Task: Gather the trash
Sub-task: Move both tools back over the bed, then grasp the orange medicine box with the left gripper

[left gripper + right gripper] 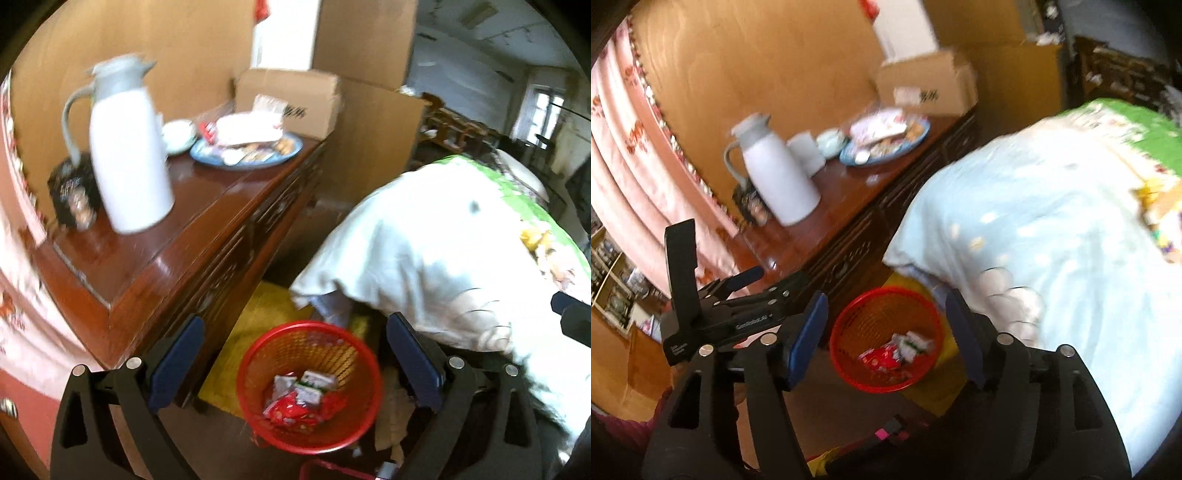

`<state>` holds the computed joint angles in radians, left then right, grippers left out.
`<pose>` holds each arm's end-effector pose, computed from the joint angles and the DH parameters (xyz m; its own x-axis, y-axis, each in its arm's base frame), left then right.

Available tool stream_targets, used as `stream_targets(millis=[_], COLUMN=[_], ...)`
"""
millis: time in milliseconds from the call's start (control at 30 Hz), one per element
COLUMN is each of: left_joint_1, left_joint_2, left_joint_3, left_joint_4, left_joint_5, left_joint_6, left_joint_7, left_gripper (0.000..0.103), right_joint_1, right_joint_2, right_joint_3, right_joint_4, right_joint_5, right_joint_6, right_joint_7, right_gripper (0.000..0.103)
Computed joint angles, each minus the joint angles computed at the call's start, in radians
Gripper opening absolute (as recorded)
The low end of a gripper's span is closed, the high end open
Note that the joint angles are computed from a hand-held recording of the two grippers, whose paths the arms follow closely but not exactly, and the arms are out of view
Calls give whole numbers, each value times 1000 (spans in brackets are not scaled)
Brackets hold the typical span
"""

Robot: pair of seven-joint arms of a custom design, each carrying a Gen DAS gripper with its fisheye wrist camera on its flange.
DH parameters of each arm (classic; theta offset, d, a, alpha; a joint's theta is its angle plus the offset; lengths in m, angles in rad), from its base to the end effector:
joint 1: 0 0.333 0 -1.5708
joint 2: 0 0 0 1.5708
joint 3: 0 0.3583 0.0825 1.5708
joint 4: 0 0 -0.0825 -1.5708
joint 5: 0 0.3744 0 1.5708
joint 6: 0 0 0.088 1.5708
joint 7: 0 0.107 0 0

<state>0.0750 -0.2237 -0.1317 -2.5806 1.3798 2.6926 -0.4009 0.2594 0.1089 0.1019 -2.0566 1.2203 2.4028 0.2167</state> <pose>0.4211 -0.0568 0.4014 0.6245 -0.7773 0.0764 -0.5001 -0.4730 -0.7254 0.5507 0.2132 0.4597 0.7980 -0.4987 -0.3384 -0.5584 -0.4009 -0.7262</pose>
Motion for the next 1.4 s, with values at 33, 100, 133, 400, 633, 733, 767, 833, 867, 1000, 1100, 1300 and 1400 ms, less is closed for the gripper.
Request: stream_targets(millis=[33, 100, 133, 400, 633, 733, 767, 833, 867, 1000, 1100, 1300, 1400], left_joint_1=[-10, -35, -44, -136, -235, -272, -283, -297, -301, -298, -289, -315, -348], left_joint_2=[-9, -23, -25, 61, 298, 407, 453, 527, 568, 694, 770, 877, 936], left_joint_3=[-11, -37, -44, -108, -99, -69, -61, -45, -40, -26, -26, 21, 63], left_joint_4=[8, 31, 41, 217, 494, 606, 653, 726, 767, 884, 959, 1099, 1188], left_joint_5=[-10, -31, -35, -46, -35, -47, -65, -113, -144, -282, -387, -498, -522], left_joint_6=[-16, -45, -49, -68, -66, -31, -21, 1, 14, 44, 53, 30, 17], left_joint_7=[18, 57, 68, 160, 289, 352, 386, 455, 495, 641, 741, 879, 939], left_gripper=[97, 97, 97, 97, 97, 97, 97, 97, 97, 97, 97, 97, 97], right_joint_1=[-9, -31, -43, -133, -219, -246, -258, -279, -288, -312, -324, -350, -387], right_joint_2=[-14, -51, -70, -135, -32, 42, 72, 138, 161, 252, 308, 383, 383], right_joint_3=[-5, -25, -37, -130, -166, -158, -157, -152, -145, -115, -91, -27, 13], right_joint_4=[-11, -39, -54, -100, -7, 53, 78, 131, 151, 219, 257, 306, 307], right_joint_5=[23, 81, 113, 308, 394, 408, 394, 347, 327, 239, 184, 123, 113], right_joint_6=[1, -2, -3, 30, 137, 200, 212, 238, 255, 328, 378, 468, 450], right_joint_7=[-17, -60, -85, -222, -223, -194, -164, -86, -58, 39, 90, 99, 86], right_gripper=[68, 70, 72, 82, 85, 85, 85, 85, 85, 85, 85, 85, 85])
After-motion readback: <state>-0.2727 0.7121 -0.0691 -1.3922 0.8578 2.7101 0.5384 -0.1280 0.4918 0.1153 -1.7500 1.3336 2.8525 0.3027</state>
